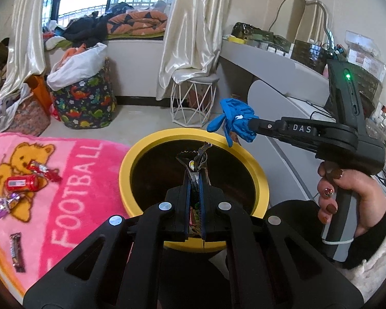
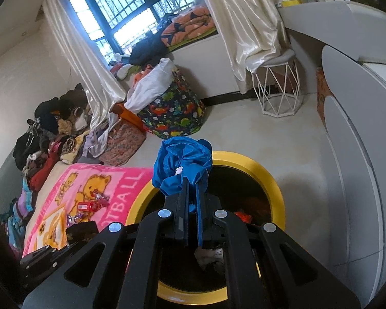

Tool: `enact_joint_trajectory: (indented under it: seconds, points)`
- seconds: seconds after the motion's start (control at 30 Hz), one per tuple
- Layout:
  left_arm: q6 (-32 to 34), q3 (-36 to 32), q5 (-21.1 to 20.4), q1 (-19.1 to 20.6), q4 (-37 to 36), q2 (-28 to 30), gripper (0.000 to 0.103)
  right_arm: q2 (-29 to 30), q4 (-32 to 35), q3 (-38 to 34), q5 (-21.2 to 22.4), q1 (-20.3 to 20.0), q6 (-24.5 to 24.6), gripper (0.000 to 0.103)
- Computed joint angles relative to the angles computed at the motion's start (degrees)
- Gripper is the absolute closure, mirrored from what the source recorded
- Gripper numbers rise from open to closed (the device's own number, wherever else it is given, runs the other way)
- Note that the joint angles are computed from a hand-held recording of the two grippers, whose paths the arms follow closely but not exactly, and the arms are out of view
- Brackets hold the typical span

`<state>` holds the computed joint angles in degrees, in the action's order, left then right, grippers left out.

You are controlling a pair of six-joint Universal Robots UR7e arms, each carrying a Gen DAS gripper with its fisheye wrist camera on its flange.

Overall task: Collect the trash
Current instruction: 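Open the left tool over the bin while the right tool releases the blue cloth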

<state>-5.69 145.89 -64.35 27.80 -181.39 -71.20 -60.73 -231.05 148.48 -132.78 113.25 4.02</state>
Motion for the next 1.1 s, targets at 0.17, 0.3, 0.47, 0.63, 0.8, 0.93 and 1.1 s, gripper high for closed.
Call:
enact_joint_trajectory:
  seconds: [0.17,0.3,0.47,0.63,0.8,0.93,1.1]
  points:
    - [1.22,-1.67,-0.80,1.11,-0.10,2.86,0.101,-0.26,0.93,0.43,0.16,-1.10,0.85,0.098]
    - [2.00,-3.05,-1.09,2.09,0.10,4.85,0.101,-0.52,1.76,0.78,0.90,-2.16,1.38,0.098]
    - [2.35,-4.93,-1.15,3.70,0.94,7.09,0.101,-0.96,2.91,0.70,2.10,-3.10,1.51,0.098]
    - [1.80,-7.21,-2.13,5.77,2.49,8.90,0.098,-1.00,2.66,0.82,2.37,-3.60,2.01,0.094]
    - [0.68,-8.71,-1.48,6.66,3.70,9.53,0.050,-1.37,2.56,1.34,2.89,-4.87,3.57,0.067]
    - [0.00,-6.90,0.73,5.42,1.72,8.05,0.020,-0.76,0.95,1.03,1.64,-4.19,3.23,0.059]
    - [-1.67,-4.45,4.33,3.88,0.91,5.56,0.011,1.21,-1.32,-0.20,0.01,-2.30,1.38,0.046]
